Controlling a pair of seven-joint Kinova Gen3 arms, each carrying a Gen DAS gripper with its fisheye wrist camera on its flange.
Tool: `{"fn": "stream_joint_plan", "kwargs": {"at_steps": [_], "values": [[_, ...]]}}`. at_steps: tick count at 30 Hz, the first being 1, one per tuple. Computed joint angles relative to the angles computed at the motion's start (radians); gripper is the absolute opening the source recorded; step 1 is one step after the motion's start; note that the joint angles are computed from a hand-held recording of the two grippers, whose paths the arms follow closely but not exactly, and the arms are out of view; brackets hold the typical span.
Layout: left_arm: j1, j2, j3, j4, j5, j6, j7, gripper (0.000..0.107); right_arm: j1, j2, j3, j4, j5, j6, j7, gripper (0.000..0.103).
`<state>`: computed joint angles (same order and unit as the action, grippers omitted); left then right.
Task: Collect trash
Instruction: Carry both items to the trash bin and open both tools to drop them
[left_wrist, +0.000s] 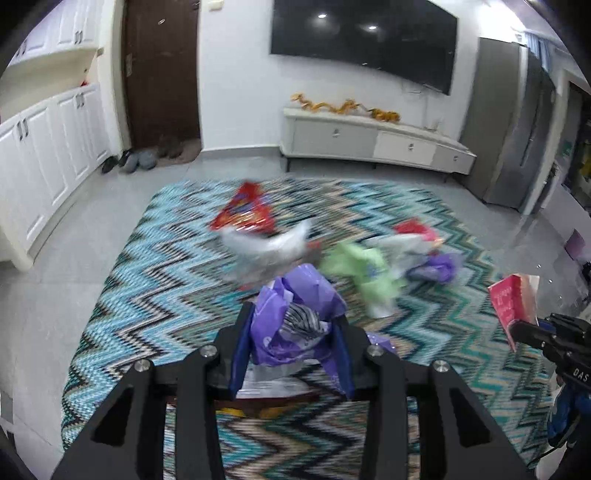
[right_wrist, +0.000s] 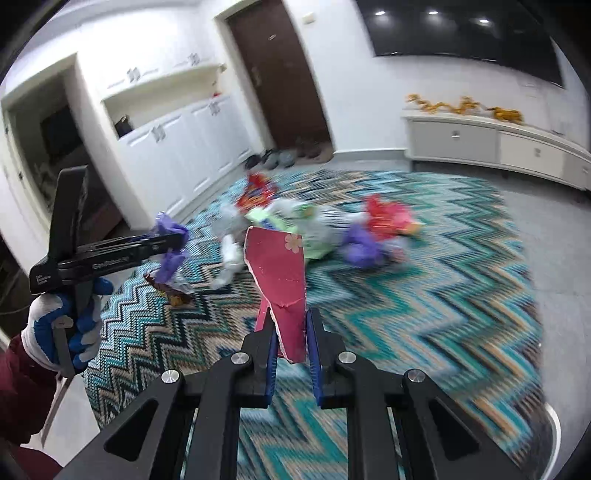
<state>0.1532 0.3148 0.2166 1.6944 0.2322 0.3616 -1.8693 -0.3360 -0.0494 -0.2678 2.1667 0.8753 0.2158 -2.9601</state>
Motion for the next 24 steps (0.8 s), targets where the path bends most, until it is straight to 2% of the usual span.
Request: {"fn": "stream_joint_plan", "kwargs": {"at_steps": [2, 5, 10, 12, 15, 18, 20, 21, 23, 24], "values": [[0.033, 0.001, 0.019, -0.023, -0.008, 0.023, -0.004, 0.037, -0.025, -0.068, 0.016, 0.048, 0.031, 0.071, -0.070, 0.014], [0.107, 0.022, 0.044, -0.070, -0.021, 0.053, -0.003, 0.037, -0.083, -0.164, 0.091, 0.105, -0.037, 0.177, -0.060, 0.014], [0.242, 0.100, 0.113, -0.192, -0.019, 0.130, -0.033, 0.037, 0.060, -0.307, 0.070, 0.213, -0.241, 0.311, 0.045, 0.014], [0.326, 0.153, 0.106, -0.269, -0.030, 0.183, -0.026, 0.037, 0.128, -0.334, 0.081, 0.259, -0.317, 0.317, 0.106, 0.014], [0.453, 0.255, 0.091, -0.408, -0.079, 0.267, 0.018, 0.038, 0.176, -0.344, 0.131, 0.320, -0.370, 0.323, 0.156, 0.014], [0.565, 0.337, 0.046, -0.536, -0.124, 0.345, 0.068, 0.040, 0.230, -0.316, 0.188, 0.373, -0.388, 0.265, 0.209, 0.014], [0.608, 0.399, 0.045, -0.622, -0.131, 0.392, 0.089, 0.042, 0.267, -0.281, 0.229, 0.399, -0.391, 0.201, 0.250, 0.016], [0.631, 0.413, 0.032, -0.643, -0.141, 0.399, 0.103, 0.044, 0.290, -0.264, 0.229, 0.404, -0.388, 0.183, 0.256, 0.020], [0.668, 0.445, 0.018, -0.687, -0.161, 0.411, 0.118, 0.058, 0.339, -0.223, 0.227, 0.408, -0.377, 0.148, 0.274, 0.021], [0.675, 0.453, 0.015, -0.696, -0.164, 0.408, 0.120, 0.061, 0.356, -0.205, 0.236, 0.410, -0.381, 0.126, 0.294, 0.023]]}}
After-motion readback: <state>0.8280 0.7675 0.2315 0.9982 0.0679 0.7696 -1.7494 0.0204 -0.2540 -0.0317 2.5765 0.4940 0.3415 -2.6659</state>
